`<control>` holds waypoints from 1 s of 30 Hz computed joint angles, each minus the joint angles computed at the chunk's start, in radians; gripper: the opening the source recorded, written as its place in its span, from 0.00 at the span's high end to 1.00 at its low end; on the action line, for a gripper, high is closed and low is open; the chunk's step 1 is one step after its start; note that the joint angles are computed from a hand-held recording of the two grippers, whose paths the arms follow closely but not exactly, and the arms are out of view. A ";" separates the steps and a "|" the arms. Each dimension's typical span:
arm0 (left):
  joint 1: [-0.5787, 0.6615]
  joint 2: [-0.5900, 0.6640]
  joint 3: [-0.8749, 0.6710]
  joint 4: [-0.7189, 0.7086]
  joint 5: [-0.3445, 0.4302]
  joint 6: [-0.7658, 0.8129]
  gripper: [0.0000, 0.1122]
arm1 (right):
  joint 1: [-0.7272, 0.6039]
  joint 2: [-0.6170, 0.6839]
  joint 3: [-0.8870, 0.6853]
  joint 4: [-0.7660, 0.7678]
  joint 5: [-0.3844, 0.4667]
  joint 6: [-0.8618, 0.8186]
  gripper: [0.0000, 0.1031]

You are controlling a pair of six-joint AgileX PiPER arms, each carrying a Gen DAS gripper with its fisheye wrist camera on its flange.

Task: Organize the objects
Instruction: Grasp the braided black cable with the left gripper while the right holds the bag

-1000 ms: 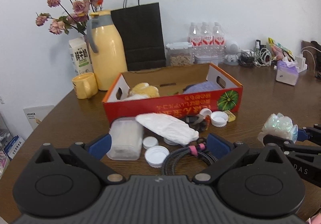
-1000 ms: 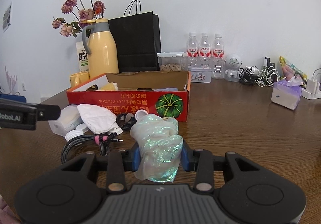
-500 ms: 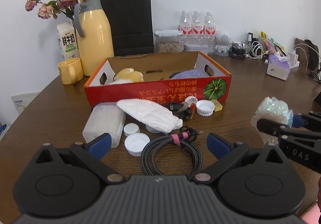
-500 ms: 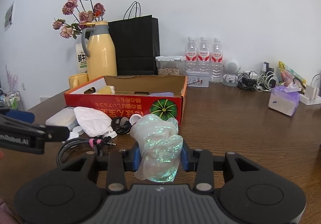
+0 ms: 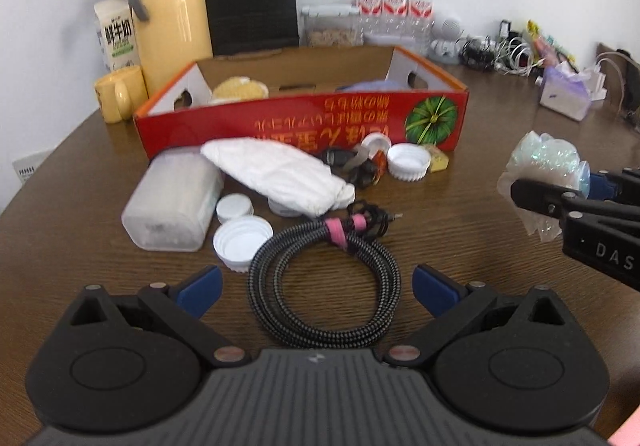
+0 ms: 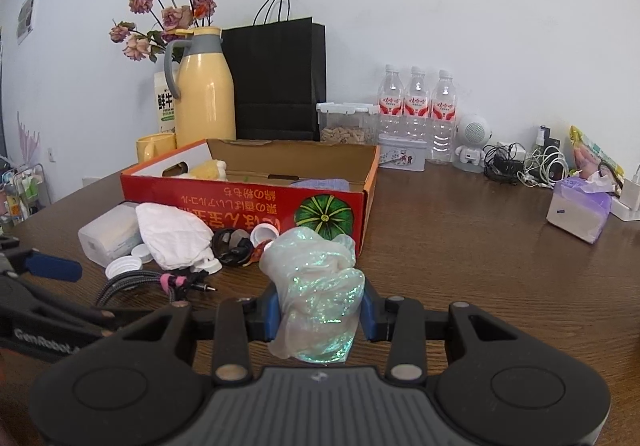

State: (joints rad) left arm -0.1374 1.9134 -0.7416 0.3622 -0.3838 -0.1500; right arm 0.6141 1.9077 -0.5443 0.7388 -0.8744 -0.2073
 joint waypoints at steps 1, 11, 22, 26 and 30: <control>-0.008 0.010 -0.009 -0.030 0.009 0.021 0.08 | -0.008 0.007 -0.005 -0.015 0.005 0.006 0.64; -0.022 0.091 -0.053 -0.099 -0.015 0.021 0.08 | -0.060 0.054 -0.038 -0.133 0.039 0.067 0.64; 0.039 0.051 -0.009 0.142 -0.079 -0.167 0.24 | -0.052 0.027 -0.035 -0.125 0.053 0.033 0.64; 0.081 0.001 0.019 0.247 -0.125 -0.243 0.24 | -0.037 0.001 -0.044 -0.091 0.069 -0.019 0.64; 0.128 -0.045 0.003 0.376 -0.154 -0.361 0.24 | -0.033 -0.024 -0.075 -0.062 0.098 -0.076 0.64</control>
State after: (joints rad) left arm -0.0089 1.8686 -0.7387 0.7382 -0.5379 -0.5109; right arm 0.5816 1.8840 -0.6189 0.6767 -0.7760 -0.2836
